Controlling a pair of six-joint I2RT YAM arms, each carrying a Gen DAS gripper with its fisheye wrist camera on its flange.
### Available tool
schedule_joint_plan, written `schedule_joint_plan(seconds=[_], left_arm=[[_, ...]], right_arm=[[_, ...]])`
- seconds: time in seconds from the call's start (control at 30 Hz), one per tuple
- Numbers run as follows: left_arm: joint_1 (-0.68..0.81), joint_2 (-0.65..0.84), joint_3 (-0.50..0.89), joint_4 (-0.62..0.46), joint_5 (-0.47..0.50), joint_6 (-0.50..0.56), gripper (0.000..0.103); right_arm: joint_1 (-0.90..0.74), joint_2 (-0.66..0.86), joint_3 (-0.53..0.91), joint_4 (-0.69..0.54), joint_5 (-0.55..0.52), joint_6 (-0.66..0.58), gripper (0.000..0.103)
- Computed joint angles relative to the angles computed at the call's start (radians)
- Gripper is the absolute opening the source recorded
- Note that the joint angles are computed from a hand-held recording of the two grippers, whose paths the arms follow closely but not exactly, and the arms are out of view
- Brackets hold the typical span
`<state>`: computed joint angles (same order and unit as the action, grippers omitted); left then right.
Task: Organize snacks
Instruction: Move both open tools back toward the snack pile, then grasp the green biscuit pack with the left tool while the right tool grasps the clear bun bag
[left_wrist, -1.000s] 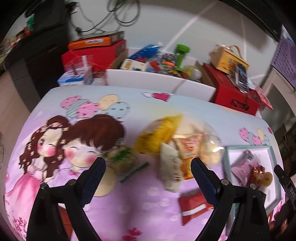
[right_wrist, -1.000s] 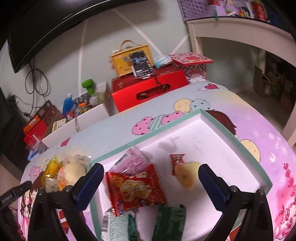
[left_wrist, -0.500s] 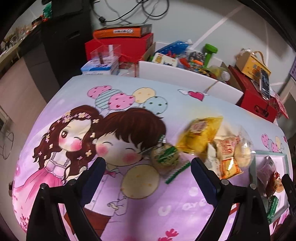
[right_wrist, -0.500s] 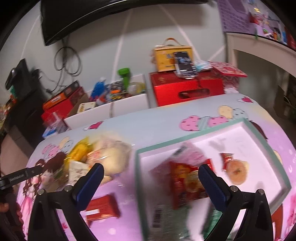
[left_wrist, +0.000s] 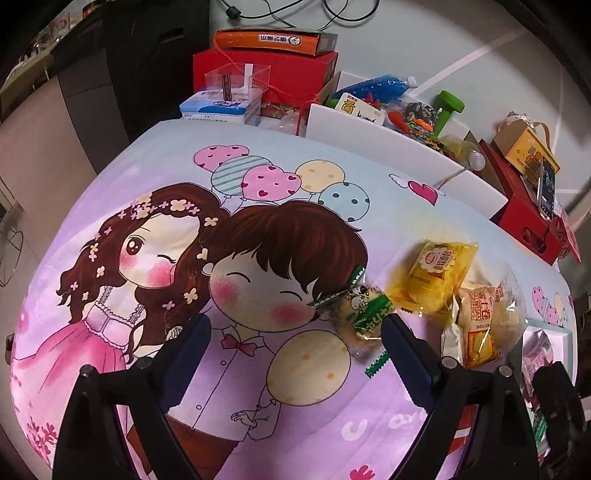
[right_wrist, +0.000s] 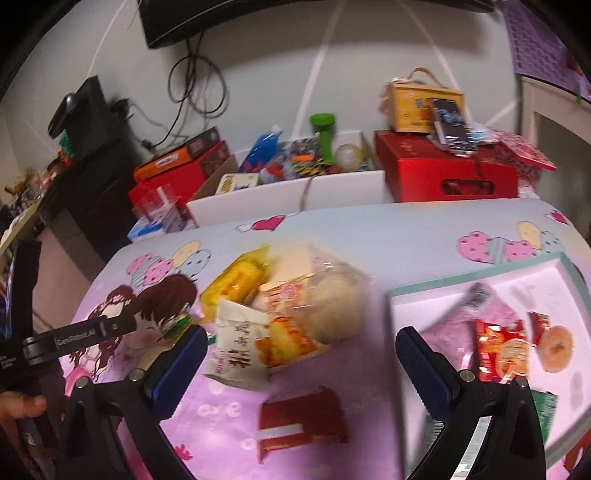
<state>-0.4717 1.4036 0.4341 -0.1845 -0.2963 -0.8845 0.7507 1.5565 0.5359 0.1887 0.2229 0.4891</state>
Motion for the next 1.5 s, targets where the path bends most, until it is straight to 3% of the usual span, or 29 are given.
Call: schedule_joint_plan(seconds=[0.47,0.83,1.07,1.3,1.5], left_arm=[[0.098,0.097,-0.021,0.144,0.113,0.059,0.093],[0.179,0.170,-0.045,0.315,0.248,0.107,0.093],[0.162,0.287,-0.001,0.399,0.305,0.120,0.093],[0.119,0.340,0.048,0.413,0.308,0.142,0.093],[0.067,0.397,0.123,0.338,0.255,0.161,0.093]], right_arm=[[0.029,0.229,0.122,0.039,-0.066,-0.018,0.102],[-0.027,0.264,0.136,0.050,-0.113,-0.009,0.084],[-0.024,0.301,0.174,0.038,-0.113,-0.017,0.082],[-0.047,0.339,0.209,0.034,-0.107,-0.026,0.073],[-0.076,0.370,0.227,0.032,-0.123,-0.030,0.066]])
